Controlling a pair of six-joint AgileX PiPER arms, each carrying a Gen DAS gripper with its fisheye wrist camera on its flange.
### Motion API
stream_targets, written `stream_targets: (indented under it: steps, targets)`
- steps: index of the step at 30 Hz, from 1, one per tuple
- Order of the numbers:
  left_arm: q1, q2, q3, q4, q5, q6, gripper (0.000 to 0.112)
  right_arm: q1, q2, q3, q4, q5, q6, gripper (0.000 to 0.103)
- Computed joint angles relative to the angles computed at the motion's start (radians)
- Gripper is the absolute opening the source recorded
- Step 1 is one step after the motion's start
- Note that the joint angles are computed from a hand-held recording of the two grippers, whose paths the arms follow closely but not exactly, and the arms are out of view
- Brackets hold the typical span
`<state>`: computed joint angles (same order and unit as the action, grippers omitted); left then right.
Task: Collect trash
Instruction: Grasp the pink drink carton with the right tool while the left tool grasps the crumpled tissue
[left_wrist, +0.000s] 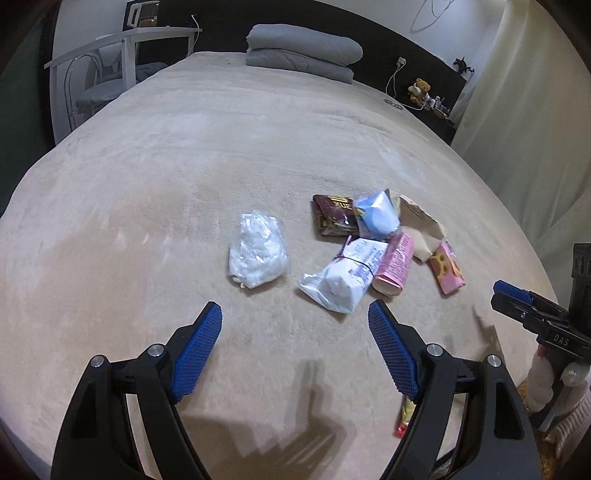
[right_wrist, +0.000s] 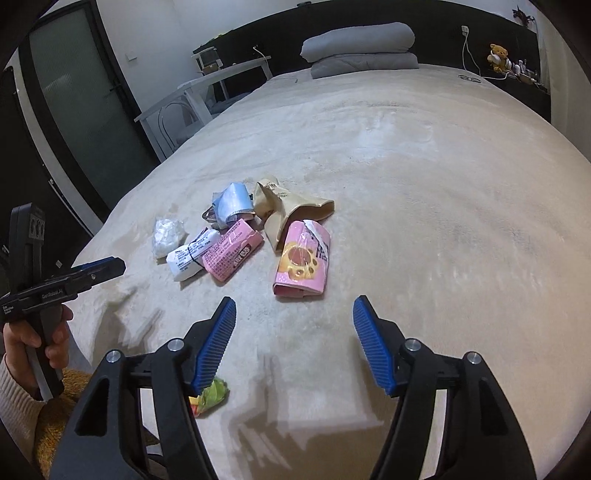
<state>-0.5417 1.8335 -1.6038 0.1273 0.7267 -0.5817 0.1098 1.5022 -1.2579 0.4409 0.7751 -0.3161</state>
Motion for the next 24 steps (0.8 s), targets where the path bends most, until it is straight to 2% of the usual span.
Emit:
stream_targets:
  steps: [6,13,15,17,20,21,24]
  targets:
    - [0.069,0.115,-0.129,-0.076,0.031,0.101,0.080,0.028,0.164,-0.145,-0.048,0.010,0.036,0.066]
    - [0.116,0.233,-0.258,-0.134,0.074,0.200,0.080,0.053,0.267,-0.242,-0.103,0.021,0.055,0.065]
    - [0.127,0.257,-0.281,-0.158,0.083,0.238,0.079,0.061,0.279,-0.251,-0.123,0.015,0.058,0.061]
    - [0.135,0.275,-0.303,-0.172,0.088,0.276,0.078,0.071,0.287,-0.260,-0.157,0.007,0.069,0.052]
    - [0.139,0.298,-0.329,-0.171,0.096,0.302,0.059,0.078,0.295,-0.271,-0.181,0.004,0.074,0.041]
    - [0.140,0.304,-0.337,-0.167,0.100,0.302,0.052,0.078,0.295,-0.273,-0.180,0.005,0.072,0.041]
    - [0.141,0.300,-0.332,-0.167,0.094,0.316,0.050,0.075,0.294,-0.279,-0.165,0.012,0.062,0.041]
